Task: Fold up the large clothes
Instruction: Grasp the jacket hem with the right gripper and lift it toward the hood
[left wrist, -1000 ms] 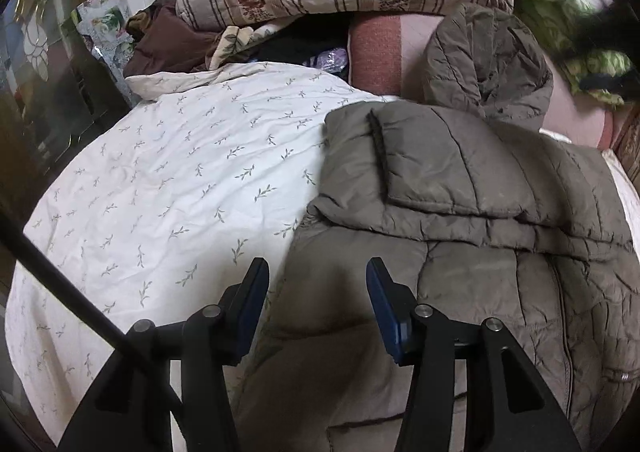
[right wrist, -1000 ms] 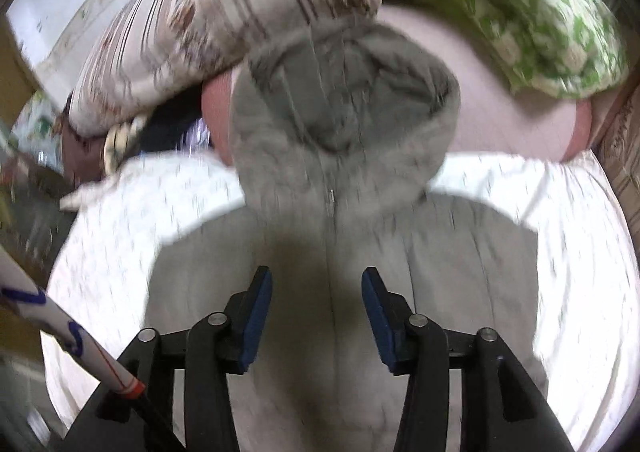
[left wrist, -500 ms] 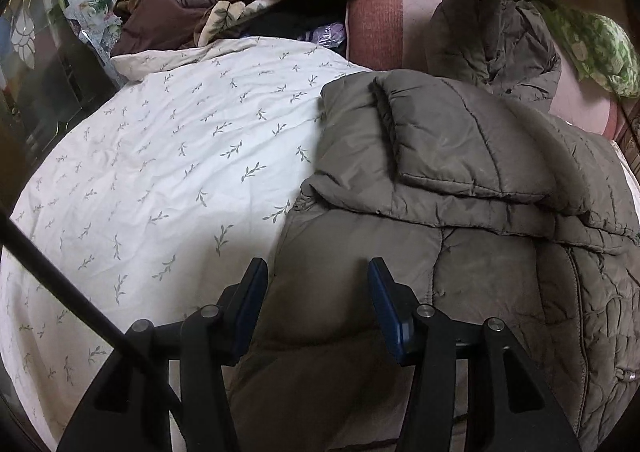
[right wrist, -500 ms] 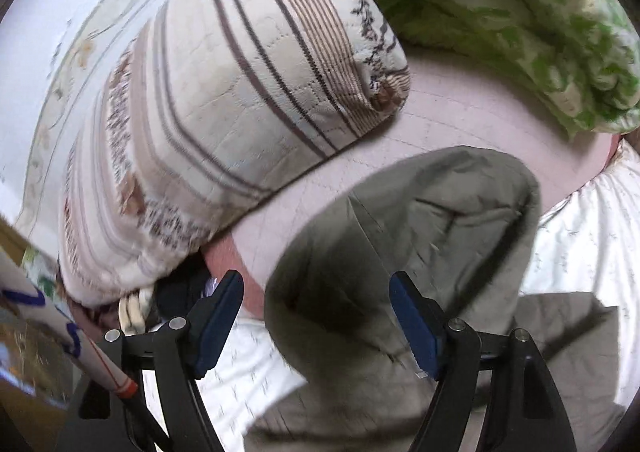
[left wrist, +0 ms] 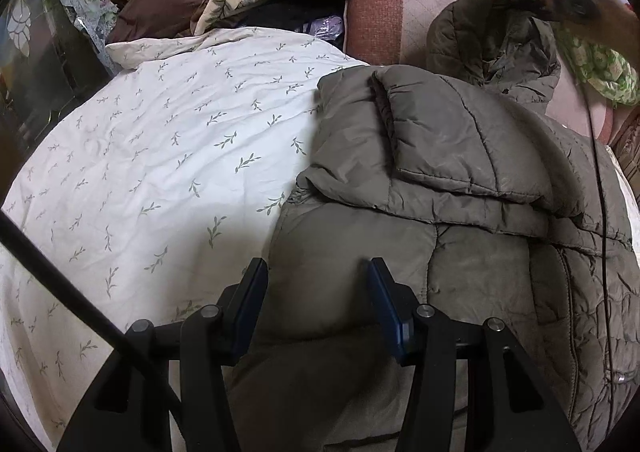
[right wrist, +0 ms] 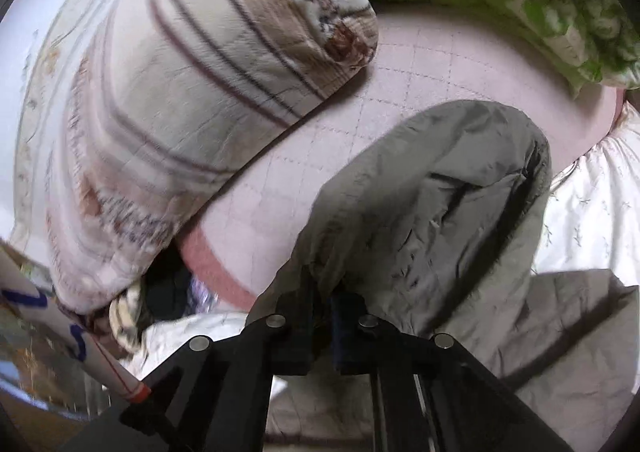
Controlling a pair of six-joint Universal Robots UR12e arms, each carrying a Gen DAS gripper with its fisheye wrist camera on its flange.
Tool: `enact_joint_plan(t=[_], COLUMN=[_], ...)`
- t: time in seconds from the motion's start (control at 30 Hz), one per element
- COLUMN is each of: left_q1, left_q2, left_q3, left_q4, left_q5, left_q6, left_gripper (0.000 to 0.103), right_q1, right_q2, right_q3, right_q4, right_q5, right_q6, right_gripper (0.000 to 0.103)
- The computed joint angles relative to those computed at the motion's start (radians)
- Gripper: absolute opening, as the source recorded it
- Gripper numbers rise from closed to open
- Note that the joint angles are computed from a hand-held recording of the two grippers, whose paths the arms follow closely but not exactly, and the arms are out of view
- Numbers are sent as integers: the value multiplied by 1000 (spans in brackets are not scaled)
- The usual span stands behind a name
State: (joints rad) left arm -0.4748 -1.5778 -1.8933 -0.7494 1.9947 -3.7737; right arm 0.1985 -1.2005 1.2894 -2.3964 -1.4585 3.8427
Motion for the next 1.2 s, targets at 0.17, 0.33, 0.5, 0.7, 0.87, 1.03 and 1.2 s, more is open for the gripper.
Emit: enact_joint_plan(t=[0.17,0.33,0.5,0.7,0.87,1.03,1.2], left_q1=[-3,12,25,49,61,58,54], left_q2=[10,27,43,91,118,130,128], left_q3=[-3,-15,-30,-60,-78,-79,-71], left_q4=[-1,-4,-19,-3,-3,-20,-25], left_q5=[21,-17,-28,-23,-9,30,53], left_q6=[-10,-22,-57,-115,-149,-162,-162], left_gripper=[51,51,51,51,51,51,51], right_q1=[10,51,109,149,160,170,174], right_q2=[-101,-220,-346,-422,-383,-316,-289], right_q3=[100,203,337,503,561,555,540], right_q4=[-22,13,46,22,25,28,10], right_q5=[69,81,91,140,139,89,52], right_q6=[-64,-178,-285,-226,-141,-102,-120], right_gripper=[6,6,6,6,6,6,7])
